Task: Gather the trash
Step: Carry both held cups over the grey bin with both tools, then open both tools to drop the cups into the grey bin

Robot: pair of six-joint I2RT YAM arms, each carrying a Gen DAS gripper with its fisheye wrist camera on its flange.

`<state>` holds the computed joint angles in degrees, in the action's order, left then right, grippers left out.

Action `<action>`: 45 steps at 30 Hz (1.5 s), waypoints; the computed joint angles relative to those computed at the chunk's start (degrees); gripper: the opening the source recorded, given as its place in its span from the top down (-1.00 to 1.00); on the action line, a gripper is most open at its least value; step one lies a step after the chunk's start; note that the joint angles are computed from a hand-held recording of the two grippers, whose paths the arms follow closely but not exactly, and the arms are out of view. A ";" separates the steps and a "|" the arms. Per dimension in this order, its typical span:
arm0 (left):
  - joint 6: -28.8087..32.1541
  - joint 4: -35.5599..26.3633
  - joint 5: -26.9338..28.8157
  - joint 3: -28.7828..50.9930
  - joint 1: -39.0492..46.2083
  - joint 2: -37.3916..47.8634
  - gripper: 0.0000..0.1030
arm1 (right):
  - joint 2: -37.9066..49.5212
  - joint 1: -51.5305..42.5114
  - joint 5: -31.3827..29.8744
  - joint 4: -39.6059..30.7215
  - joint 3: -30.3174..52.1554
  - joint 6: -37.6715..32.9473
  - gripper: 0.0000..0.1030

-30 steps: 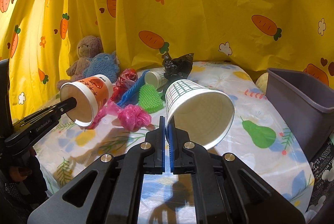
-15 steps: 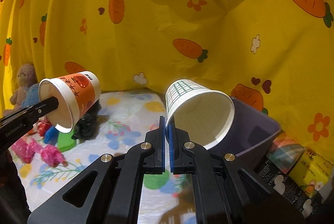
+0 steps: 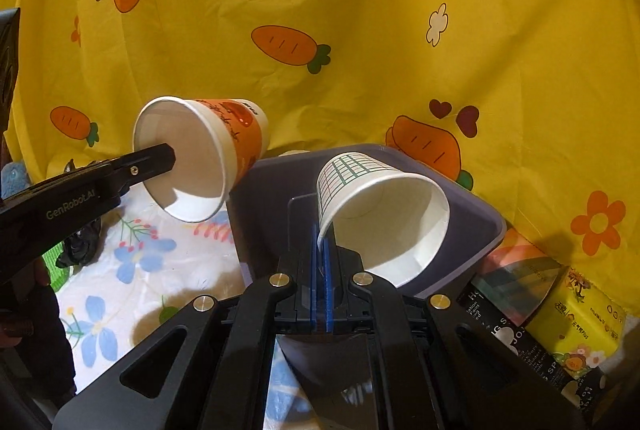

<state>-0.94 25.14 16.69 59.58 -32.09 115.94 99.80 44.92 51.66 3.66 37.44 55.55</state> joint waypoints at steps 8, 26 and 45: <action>0.81 -3.00 0.38 5.79 -1.54 4.81 0.96 | 1.46 -2.84 -3.38 3.35 -0.99 -1.53 0.92; 0.25 -6.02 4.57 9.69 -0.77 7.92 0.33 | 1.82 -3.81 -4.60 5.09 -1.66 -1.19 0.63; 0.89 14.31 -9.53 -20.06 9.84 -11.48 -0.88 | 1.65 9.49 12.89 -11.19 2.06 18.48 -0.74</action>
